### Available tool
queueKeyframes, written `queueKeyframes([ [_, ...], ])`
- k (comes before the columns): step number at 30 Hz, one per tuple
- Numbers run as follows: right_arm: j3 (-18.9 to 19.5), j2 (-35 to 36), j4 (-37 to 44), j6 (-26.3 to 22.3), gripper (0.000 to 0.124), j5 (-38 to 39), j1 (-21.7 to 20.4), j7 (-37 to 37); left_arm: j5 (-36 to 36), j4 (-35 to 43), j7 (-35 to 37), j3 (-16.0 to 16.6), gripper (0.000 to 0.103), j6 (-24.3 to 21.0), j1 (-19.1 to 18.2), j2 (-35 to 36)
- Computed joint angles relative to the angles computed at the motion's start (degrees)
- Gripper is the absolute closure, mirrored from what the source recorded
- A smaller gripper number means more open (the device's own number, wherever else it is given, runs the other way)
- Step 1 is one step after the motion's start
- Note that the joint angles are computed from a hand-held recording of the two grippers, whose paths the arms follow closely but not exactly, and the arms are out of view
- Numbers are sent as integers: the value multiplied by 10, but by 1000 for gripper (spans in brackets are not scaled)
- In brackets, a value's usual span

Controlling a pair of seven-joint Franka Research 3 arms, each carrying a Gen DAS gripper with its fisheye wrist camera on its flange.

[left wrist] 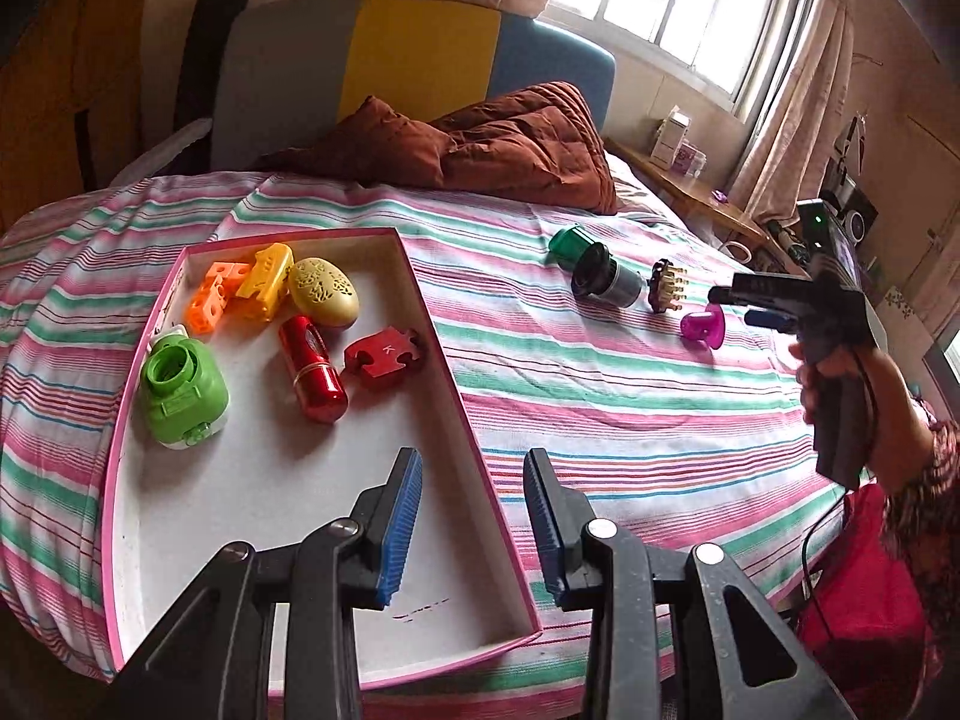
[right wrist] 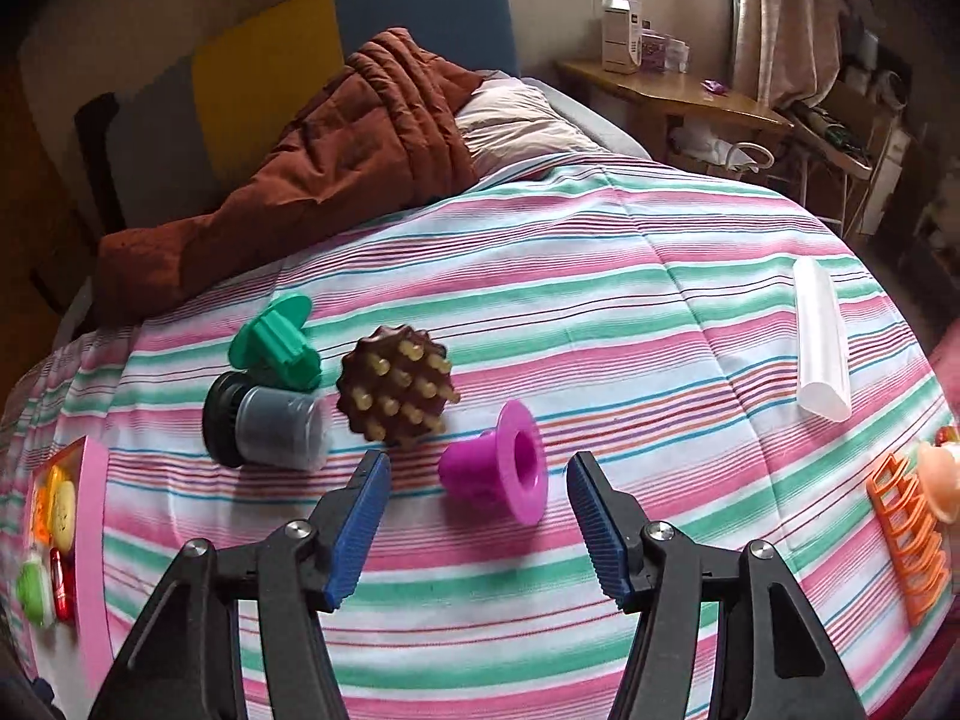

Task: Organize rigid objects
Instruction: 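Move the right tool to the magenta suction cup and grasp it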

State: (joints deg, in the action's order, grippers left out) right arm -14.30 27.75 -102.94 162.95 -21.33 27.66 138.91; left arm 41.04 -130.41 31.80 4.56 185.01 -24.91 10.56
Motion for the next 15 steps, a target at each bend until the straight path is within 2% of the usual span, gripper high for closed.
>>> queueKeyframes([
  [2, 2, 12, 20, -15, 62, 5, -6, -7, -5, 2, 7, -11, 68, -4, 8, 0],
  [4, 8, 25, 38, -29, 62, 14, -15, -18, -18, 4, 23, -35, 68, -9, 28, 2],
  [8, 27, 29, 37, -38, 62, 48, -42, -42, -13, 8, 23, -33, 68, -13, 21, 4],
  [12, 22, 9, -4, -17, 61, 68, -51, -39, -18, 10, 32, -45, 68, -16, 29, 7],
  [15, 18, -14, -48, 17, 58, 86, -59, -35, -28, 12, 41, -54, 68, -17, 34, 10],
])
